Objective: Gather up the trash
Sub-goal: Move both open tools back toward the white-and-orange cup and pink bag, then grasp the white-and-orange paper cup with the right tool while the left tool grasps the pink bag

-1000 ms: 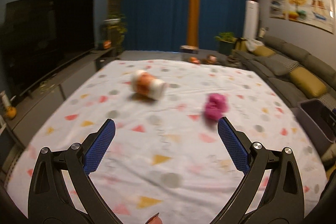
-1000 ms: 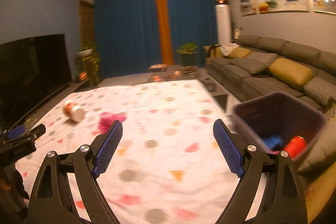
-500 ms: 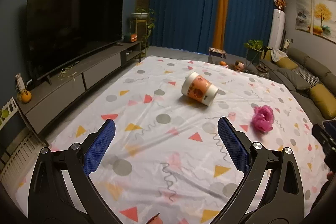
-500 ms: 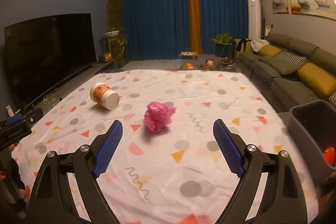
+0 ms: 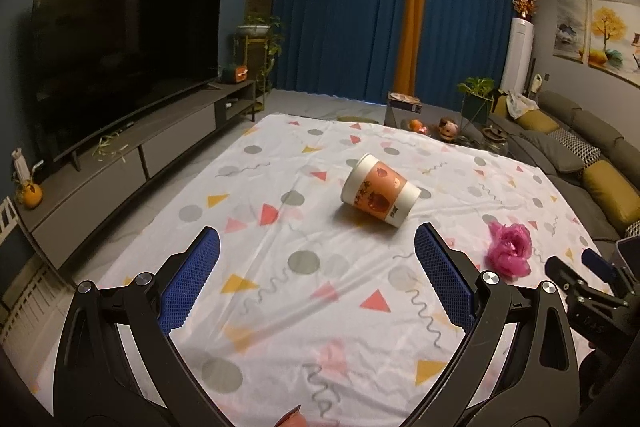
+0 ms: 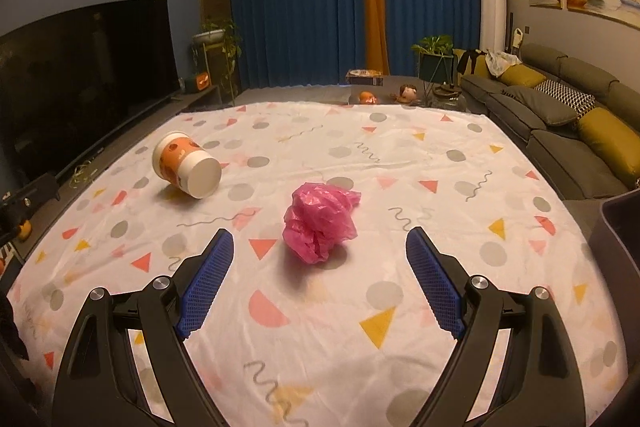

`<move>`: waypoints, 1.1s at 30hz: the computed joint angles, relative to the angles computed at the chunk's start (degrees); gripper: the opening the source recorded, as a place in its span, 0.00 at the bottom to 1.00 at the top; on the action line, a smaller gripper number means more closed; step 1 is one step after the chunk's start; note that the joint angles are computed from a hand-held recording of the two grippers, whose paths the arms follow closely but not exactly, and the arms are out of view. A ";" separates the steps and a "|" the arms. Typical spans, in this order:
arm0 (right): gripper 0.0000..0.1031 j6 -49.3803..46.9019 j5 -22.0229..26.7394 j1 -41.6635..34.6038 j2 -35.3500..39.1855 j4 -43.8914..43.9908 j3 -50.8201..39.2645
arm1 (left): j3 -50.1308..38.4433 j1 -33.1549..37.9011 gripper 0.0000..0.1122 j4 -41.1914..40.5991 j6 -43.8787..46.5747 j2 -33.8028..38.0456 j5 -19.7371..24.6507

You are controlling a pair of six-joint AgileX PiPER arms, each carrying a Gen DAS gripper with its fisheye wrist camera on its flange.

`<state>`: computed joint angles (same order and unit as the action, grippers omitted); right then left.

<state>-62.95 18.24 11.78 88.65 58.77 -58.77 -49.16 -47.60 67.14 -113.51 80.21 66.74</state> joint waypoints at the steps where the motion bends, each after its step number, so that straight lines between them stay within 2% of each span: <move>1: 0.83 0.10 -0.01 0.15 0.24 -0.13 -0.41 | 0.22 1.00 0.86 0.23 0.13 0.00 -0.78; 7: 0.83 5.07 -0.06 4.42 2.87 -5.44 -5.66 | 2.25 5.49 0.86 0.53 -0.63 -0.01 -2.54; 14: 0.83 12.59 3.06 12.43 14.59 -13.92 -19.14 | 5.62 9.74 0.86 -0.80 -2.33 -1.74 -2.46; 16: 0.84 15.42 4.08 14.29 18.31 -16.89 -24.09 | 7.02 10.58 0.86 -0.69 -3.25 -2.97 -3.71; 24: 0.85 27.78 12.24 18.15 29.91 -32.10 -41.47 | 8.75 11.73 0.86 -0.51 -4.95 -5.13 -5.36; 33: 0.84 27.72 21.18 17.05 36.50 -30.55 -52.34 | 8.61 11.55 0.86 -0.93 -4.95 -5.53 -5.67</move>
